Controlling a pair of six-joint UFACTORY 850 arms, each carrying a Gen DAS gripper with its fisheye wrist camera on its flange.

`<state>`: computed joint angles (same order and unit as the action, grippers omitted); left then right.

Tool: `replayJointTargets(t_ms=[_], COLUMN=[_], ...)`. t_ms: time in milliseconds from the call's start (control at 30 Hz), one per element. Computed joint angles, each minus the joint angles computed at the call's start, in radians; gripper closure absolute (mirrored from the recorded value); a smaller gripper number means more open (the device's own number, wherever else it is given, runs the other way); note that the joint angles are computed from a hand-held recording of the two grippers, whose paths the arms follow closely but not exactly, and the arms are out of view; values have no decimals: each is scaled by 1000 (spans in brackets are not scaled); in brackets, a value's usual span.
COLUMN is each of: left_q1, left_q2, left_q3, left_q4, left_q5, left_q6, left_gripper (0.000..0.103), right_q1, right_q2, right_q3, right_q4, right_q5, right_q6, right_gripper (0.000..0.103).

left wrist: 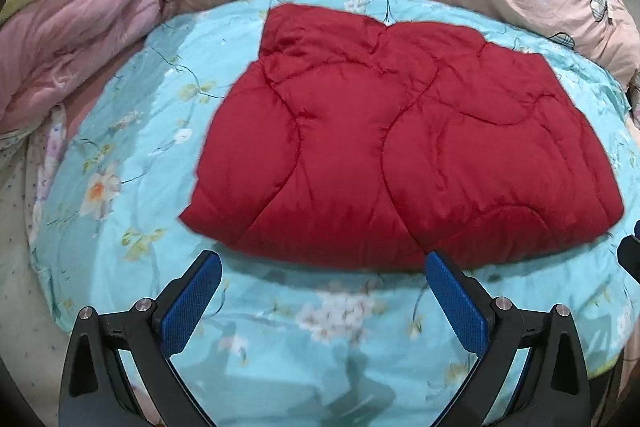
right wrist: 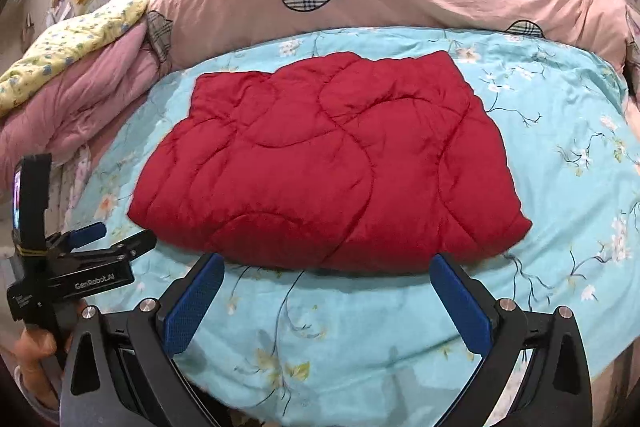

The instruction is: Fold large clothes

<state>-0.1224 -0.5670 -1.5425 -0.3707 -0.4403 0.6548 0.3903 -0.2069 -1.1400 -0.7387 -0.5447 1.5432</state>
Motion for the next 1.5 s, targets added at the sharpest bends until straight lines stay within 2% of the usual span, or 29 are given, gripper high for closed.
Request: replayJointTargets(t_ms=[67,133,233,367,667,800,900,1033,1200,1267,1367,1500], left_q1=[-7,-9,-17,-31,-41,-55,-53,-55,-50,-45,-32,-23], left_q2=[-68,-107,-149,-204,-293,-309,-329,-293,-185,-131,-47,38], left_q3=[-81,-130,-180,-246,-363,-385,-413,-358,-218,-140,-21,92], left_q4=[60,56,69,106,159,217,209,225,247,247,174,161], left_q5=[-47,-64,-41,-38,-94,-94,-108,-54,20,59,94,131], left_q6=[-88,-107,-125,-152,-205,-253,-252,-242,-259,-259,-168,-129], left_gripper=[1,1,1,1,0,0,0,0,1,1,1,1], right_q1=[-23,-54,-87,-110,-123,-169,-188,-186,-150,-126,-69,-4], right_q2=[-31,-71,-99,-135,-175,-212,-226,-222,-168,-125,-75,-35], right_q3=[-8,-22,-22,-39,-83,-88,-99,-96,-68,-42,-18,0], right_q4=[-3,41,57,15,-3,82,118,109,26,-20,-72,-83], right_q5=[12,11,55,61,-3,63,79,80,42,51,24,-8], right_q6=[-8,-40,-40,-19,-42,-134,-164,-157,-48,21,79,73], right_gripper=[0,1,1,1,1,0,0,0,1,1,0,0])
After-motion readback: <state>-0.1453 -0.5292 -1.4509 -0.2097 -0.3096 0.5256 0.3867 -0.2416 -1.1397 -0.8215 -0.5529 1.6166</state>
